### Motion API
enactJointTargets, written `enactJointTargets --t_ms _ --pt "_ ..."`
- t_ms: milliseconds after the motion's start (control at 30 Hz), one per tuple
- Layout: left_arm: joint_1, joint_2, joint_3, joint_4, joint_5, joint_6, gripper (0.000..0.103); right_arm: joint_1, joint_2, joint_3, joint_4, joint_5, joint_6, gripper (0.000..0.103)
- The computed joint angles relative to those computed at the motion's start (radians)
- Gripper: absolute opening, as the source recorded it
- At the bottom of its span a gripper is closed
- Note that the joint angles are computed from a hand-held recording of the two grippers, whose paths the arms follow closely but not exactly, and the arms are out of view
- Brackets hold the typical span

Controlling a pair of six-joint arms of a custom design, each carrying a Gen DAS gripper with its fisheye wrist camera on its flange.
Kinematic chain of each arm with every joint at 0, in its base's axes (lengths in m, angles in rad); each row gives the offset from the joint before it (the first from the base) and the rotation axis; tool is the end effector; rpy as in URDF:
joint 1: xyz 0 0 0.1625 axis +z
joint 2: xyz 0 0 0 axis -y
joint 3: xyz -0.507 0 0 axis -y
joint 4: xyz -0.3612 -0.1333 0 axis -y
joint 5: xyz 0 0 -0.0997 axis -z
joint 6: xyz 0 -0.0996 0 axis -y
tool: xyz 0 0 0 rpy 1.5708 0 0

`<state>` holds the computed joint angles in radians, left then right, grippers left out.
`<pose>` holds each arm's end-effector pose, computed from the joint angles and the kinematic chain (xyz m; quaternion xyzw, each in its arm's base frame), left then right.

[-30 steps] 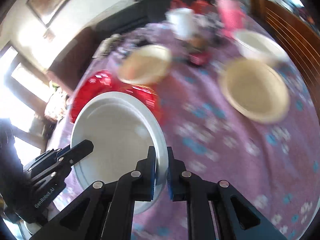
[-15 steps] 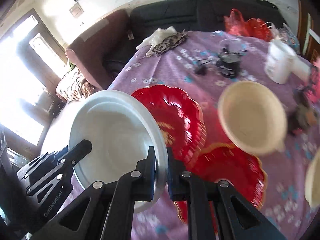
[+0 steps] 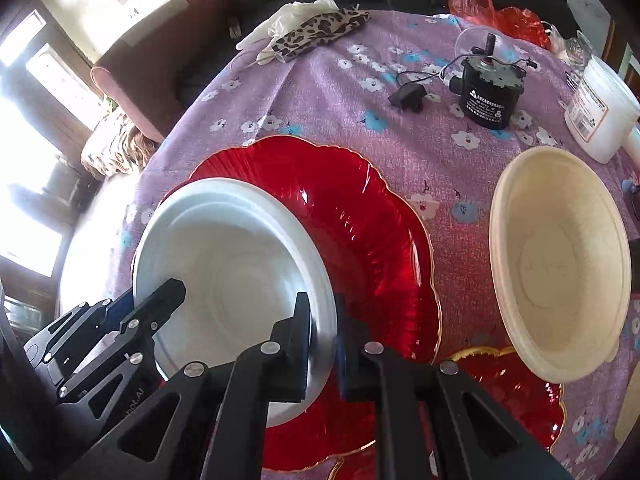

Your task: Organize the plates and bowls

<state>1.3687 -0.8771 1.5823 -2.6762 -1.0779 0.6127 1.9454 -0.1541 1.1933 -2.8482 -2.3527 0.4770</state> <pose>0.0312 -0.7467 0.2762 0.3321 0.8919 -0.1400 0.2734 0.3506 -0.7192 -0.1162 -0.0922 -0.9145 0.2563 0.2992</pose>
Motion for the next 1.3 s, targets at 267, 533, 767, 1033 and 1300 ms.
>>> enactJointTargets --t_ms 267,533,767,1033,1300 --pt "0.002 -0.014 -0.013 0.013 -0.046 -0.024 0.065 0.004 0.004 -0.002 -0.038 -0.017 -0.015 0.030" --pt "-0.012 -0.119 0.042 -0.030 -0.137 -0.038 0.072 0.037 -0.092 0.215 -0.333 -0.013 -0.033 0.038" --pt "-0.021 -0.251 0.209 -0.045 -0.236 0.018 0.079 0.097 -0.200 0.536 -0.591 -0.121 0.016 0.049" --pt "-0.015 -0.282 0.354 -0.035 -0.206 0.010 0.079 0.066 -0.225 0.784 -0.712 -0.125 0.197 0.050" --pt "-0.015 -0.244 0.374 -0.016 -0.170 -0.089 0.078 -0.005 -0.186 0.794 -0.778 -0.036 0.206 0.050"
